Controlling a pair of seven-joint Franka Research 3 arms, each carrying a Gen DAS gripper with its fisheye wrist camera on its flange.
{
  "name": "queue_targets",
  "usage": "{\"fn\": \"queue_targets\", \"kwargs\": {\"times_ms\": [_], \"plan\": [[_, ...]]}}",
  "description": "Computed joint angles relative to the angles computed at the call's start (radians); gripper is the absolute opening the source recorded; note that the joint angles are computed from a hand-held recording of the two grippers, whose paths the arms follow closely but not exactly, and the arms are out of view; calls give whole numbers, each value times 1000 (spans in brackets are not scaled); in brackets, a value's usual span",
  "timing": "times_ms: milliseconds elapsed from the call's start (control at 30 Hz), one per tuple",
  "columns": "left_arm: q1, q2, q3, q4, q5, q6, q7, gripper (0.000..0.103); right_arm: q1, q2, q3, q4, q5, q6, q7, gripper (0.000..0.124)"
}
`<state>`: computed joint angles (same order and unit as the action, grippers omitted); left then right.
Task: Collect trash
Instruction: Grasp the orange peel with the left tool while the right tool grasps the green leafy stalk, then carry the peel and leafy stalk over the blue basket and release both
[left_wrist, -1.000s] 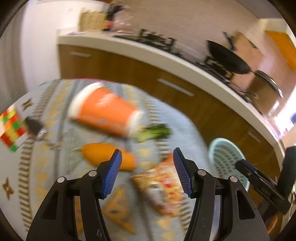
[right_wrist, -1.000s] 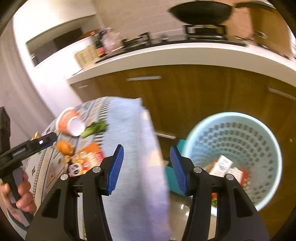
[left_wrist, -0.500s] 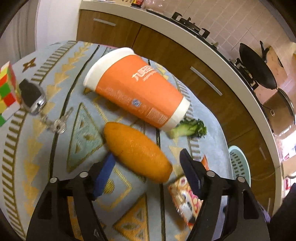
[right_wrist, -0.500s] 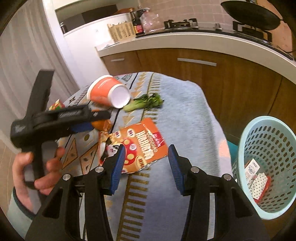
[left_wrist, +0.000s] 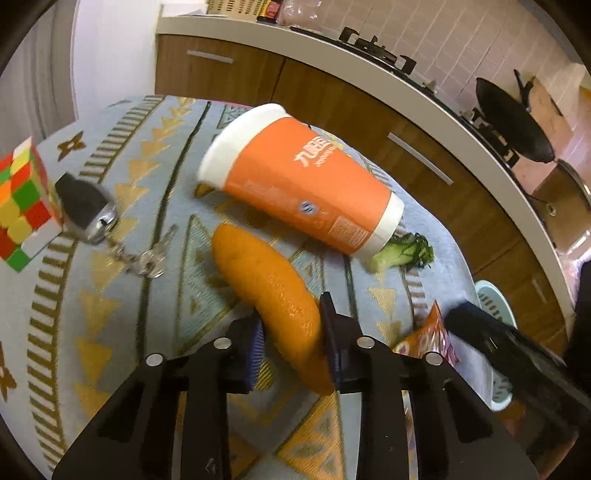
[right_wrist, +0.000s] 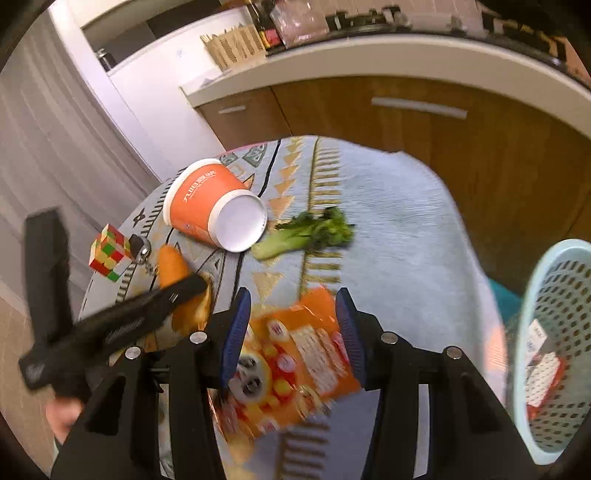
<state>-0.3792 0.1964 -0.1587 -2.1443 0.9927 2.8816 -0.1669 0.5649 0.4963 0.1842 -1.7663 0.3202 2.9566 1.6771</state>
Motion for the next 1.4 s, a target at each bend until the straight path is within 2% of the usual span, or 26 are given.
{"fn": "queue_targets", "kwargs": {"times_ms": [67,167,333,533,633,733,867,1000,1233,1300,1400], "plan": [[-6,-16,14,-24,62,22,-43,26,35,41,-38,63,-14,-34,64,44],[-7,-27,30,-40,193,54,-142,26,46,107,-55,158,-7,-85,153,44],[10,-24,14,-34,331,66,-247,26,79,173,-102,251,-35,-103,297,46],[38,-15,9,-24,424,125,-327,26,202,233,-257,363,-216,-179,525,47],[49,-11,6,-18,460,142,-361,26,271,273,-339,442,-343,-269,628,47],[52,-10,-3,-17,456,129,-350,26,301,297,-372,496,-439,-346,682,41],[44,-18,-15,-20,442,90,-327,26,234,244,-284,405,-453,-259,655,23],[32,-27,-28,-16,433,41,-299,25,172,165,-209,265,-417,-129,594,17],[21,-57,-42,0,484,29,-327,25,208,33,-270,82,-429,-1,611,17],[19,-73,-51,10,507,26,-336,25,241,-10,-318,26,-456,35,638,17],[16,-89,-67,33,514,16,-323,25,325,-75,-433,-56,-536,86,713,17]]}}
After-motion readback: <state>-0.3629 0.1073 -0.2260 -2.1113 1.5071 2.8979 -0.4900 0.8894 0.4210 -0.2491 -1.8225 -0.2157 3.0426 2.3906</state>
